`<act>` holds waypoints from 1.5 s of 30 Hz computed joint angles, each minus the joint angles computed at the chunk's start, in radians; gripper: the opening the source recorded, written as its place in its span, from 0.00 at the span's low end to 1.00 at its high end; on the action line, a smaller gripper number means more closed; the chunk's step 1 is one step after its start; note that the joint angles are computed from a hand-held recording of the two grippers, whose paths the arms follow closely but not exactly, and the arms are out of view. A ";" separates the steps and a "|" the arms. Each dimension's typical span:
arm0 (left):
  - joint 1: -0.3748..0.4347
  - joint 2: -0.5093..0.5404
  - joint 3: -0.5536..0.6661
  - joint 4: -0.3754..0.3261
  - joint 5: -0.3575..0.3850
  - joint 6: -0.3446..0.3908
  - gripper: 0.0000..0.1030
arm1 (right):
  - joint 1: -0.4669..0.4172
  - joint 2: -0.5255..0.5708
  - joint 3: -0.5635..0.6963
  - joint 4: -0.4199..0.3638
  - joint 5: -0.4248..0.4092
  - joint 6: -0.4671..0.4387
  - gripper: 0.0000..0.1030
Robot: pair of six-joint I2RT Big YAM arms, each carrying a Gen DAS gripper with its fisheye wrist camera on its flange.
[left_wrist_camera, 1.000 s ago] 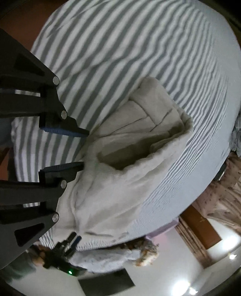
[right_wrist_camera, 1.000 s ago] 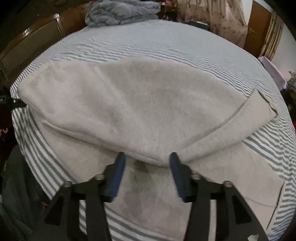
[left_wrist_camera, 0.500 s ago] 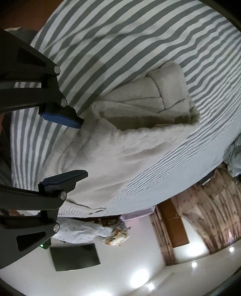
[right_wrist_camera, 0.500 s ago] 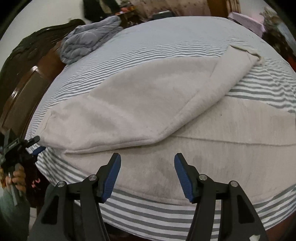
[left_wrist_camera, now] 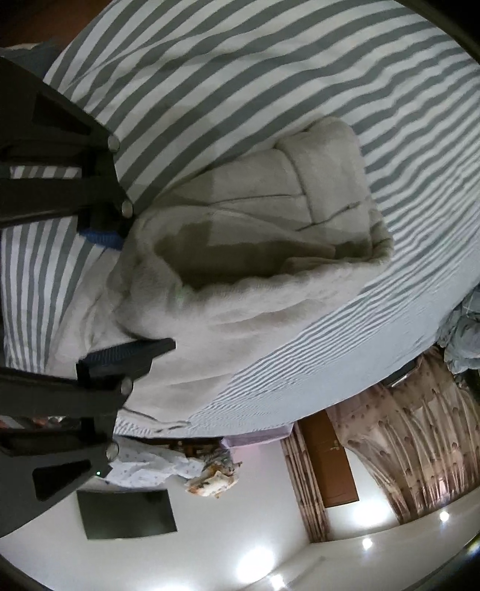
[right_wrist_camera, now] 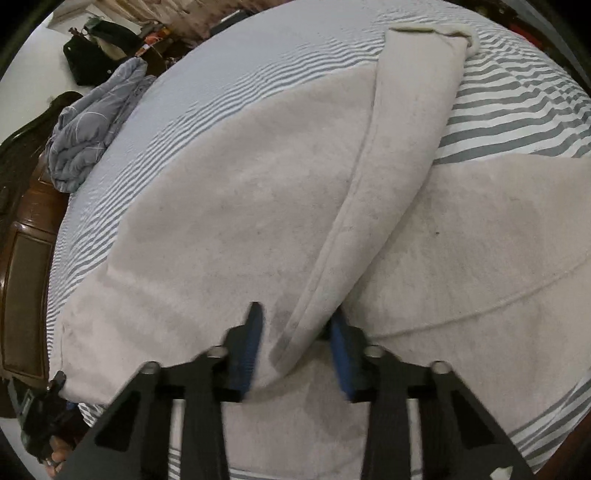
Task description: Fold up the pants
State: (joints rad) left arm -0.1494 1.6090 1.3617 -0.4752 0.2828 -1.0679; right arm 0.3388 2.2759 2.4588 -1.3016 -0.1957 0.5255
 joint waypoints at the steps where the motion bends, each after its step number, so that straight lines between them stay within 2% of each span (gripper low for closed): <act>1: 0.003 0.005 0.009 -0.012 0.006 0.009 0.35 | 0.001 0.015 0.028 -0.018 0.002 -0.016 0.11; 3: 0.009 0.015 0.037 -0.045 0.009 0.031 0.31 | 0.000 0.010 0.023 -0.011 0.000 -0.029 0.08; 6: 0.014 0.039 0.103 -0.123 0.010 0.091 0.28 | -0.003 -0.036 -0.031 0.028 0.001 -0.040 0.07; 8: 0.021 0.055 0.161 -0.184 0.004 0.139 0.27 | -0.002 -0.060 -0.045 0.041 0.000 -0.042 0.07; 16: 0.076 0.123 0.394 -0.334 0.020 0.336 0.25 | 0.025 -0.154 -0.128 0.107 -0.042 -0.023 0.07; 20: 0.095 0.167 0.481 -0.403 0.007 0.448 0.25 | 0.053 -0.213 -0.252 0.162 -0.060 -0.001 0.07; 23: 0.101 0.189 0.505 -0.443 -0.003 0.501 0.25 | 0.072 -0.240 -0.333 0.189 -0.074 0.012 0.07; 28: 0.113 0.171 0.429 -0.462 -0.031 0.571 0.25 | 0.089 -0.258 -0.413 0.226 -0.078 0.034 0.07; 32: 0.125 0.166 0.366 -0.466 -0.022 0.554 0.25 | 0.099 -0.260 -0.428 0.230 -0.064 0.023 0.07; 40: 0.123 0.110 0.217 -0.339 -0.011 0.492 0.25 | 0.111 -0.219 -0.392 0.200 -0.013 -0.022 0.08; 45: 0.108 0.096 0.192 -0.316 -0.047 0.491 0.29 | 0.112 -0.206 -0.378 0.190 -0.011 -0.024 0.09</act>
